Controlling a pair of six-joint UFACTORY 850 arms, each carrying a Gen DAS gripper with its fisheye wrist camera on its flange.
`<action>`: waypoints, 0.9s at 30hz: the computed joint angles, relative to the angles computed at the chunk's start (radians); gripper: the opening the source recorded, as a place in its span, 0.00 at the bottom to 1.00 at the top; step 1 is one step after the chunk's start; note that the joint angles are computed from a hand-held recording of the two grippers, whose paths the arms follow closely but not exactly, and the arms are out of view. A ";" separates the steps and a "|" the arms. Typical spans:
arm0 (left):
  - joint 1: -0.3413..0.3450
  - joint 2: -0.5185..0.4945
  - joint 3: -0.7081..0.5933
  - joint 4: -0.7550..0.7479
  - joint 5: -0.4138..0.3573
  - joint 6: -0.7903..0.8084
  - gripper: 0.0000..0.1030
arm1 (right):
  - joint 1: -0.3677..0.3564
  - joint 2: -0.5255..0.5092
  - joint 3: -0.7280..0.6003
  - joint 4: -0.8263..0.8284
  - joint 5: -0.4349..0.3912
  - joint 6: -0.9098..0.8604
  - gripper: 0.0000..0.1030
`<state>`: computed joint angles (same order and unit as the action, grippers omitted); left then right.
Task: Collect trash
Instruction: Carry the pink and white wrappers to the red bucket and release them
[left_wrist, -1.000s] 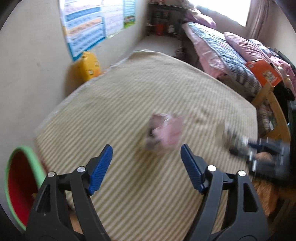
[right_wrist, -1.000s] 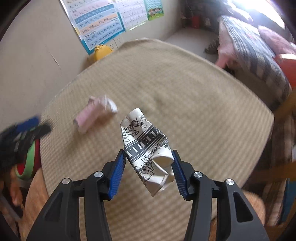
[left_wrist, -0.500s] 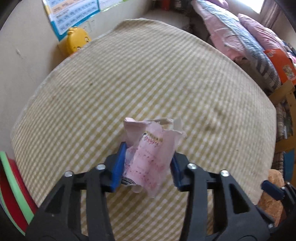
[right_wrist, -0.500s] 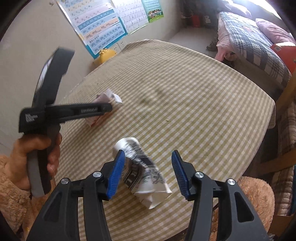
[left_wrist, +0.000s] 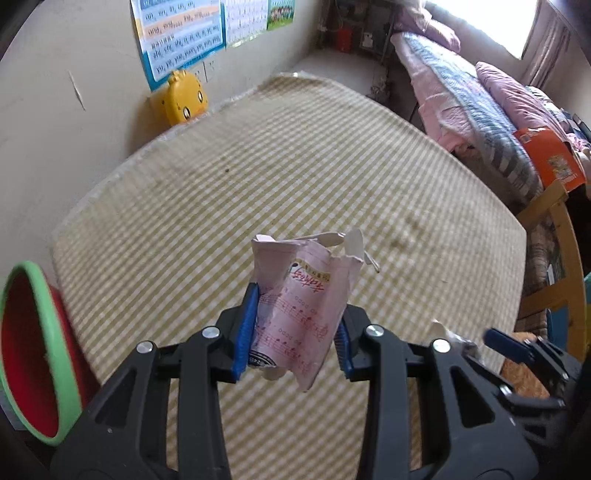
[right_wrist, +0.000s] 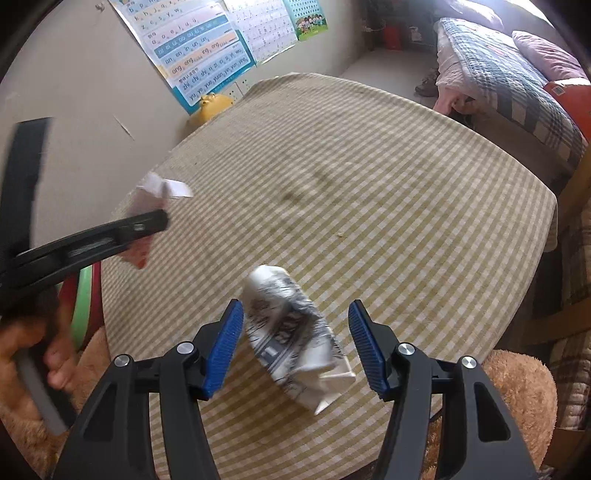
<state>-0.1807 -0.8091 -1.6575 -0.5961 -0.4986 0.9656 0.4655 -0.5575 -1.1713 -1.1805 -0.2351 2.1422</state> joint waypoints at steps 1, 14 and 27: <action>0.003 0.023 0.028 -0.025 0.021 0.037 0.35 | 0.001 -0.003 -0.004 0.016 -0.001 -0.018 0.55; 0.043 0.166 0.157 -0.295 0.141 0.321 0.36 | 0.016 -0.071 -0.093 0.338 -0.075 -0.396 0.55; 0.101 0.169 0.140 -0.403 0.143 0.375 0.36 | 0.045 -0.066 -0.118 0.294 -0.150 -0.353 0.44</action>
<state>-0.0802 -0.6405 -1.5177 -0.9995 -0.3556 1.3407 0.5110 -0.6239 -1.2894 -0.8867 -0.3853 1.7892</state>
